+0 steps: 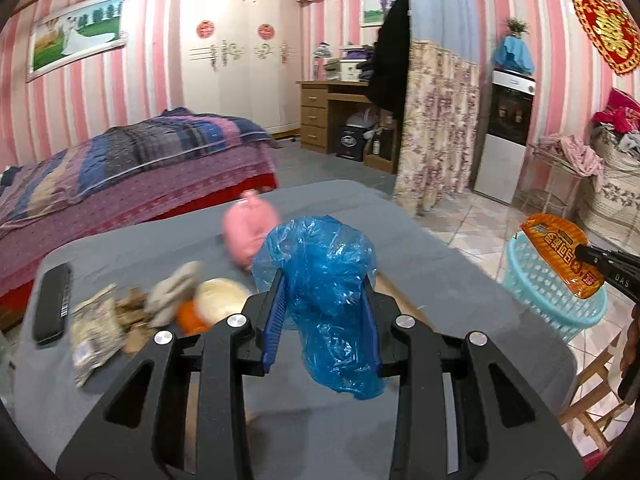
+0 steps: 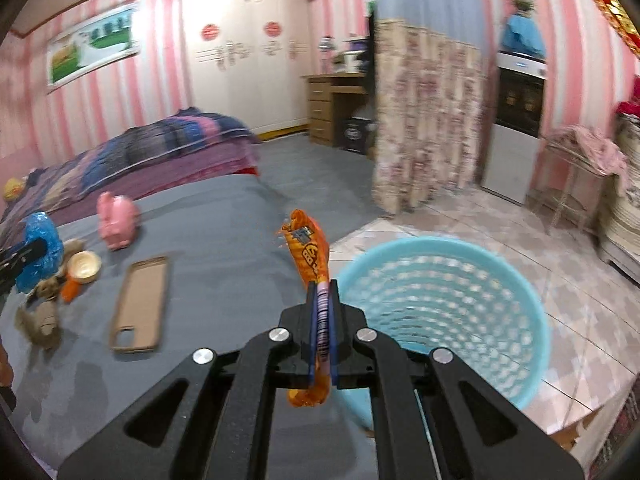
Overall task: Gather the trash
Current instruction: 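Carry the blue bag and orange wrapper over the light-blue basket with both tools, then open the left tool dropping the bag while the right tool releases the wrapper into the basket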
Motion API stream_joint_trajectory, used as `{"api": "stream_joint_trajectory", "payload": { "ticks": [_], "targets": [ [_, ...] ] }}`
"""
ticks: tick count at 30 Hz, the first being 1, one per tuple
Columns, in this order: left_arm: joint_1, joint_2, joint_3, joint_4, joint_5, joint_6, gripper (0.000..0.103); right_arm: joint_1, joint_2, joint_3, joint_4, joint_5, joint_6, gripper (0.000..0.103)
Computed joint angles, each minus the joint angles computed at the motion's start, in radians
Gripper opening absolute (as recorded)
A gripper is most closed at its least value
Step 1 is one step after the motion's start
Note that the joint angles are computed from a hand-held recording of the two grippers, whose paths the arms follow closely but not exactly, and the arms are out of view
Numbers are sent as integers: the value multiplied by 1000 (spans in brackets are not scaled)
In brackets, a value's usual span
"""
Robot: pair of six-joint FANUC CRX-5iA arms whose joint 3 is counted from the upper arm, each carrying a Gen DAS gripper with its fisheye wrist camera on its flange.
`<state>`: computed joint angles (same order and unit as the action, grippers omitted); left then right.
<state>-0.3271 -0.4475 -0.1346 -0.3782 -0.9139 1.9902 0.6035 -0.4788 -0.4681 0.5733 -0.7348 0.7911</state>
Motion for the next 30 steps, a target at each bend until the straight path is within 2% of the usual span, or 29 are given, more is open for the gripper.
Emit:
{"api": "stream_joint_trajectory", "payload": {
  "ticks": [7, 16, 22, 27, 30],
  "targets": [
    [-108, 143, 80, -10, 70, 34, 32, -126, 3, 7, -43, -4, 45, 5],
    [-238, 315, 196, -16, 130, 40, 32, -215, 39, 20, -98, -13, 69, 5],
    [-281, 423, 255, 42, 182, -21, 33, -269, 59, 16, -115, -10, 54, 5],
    [-256, 505, 274, 192, 234, -152, 33, -323, 71, 16, -144, 1, 43, 5],
    [-272, 566, 326, 188, 224, -160, 33, -332, 53, -4, -139, 21, 17, 5]
  ]
}}
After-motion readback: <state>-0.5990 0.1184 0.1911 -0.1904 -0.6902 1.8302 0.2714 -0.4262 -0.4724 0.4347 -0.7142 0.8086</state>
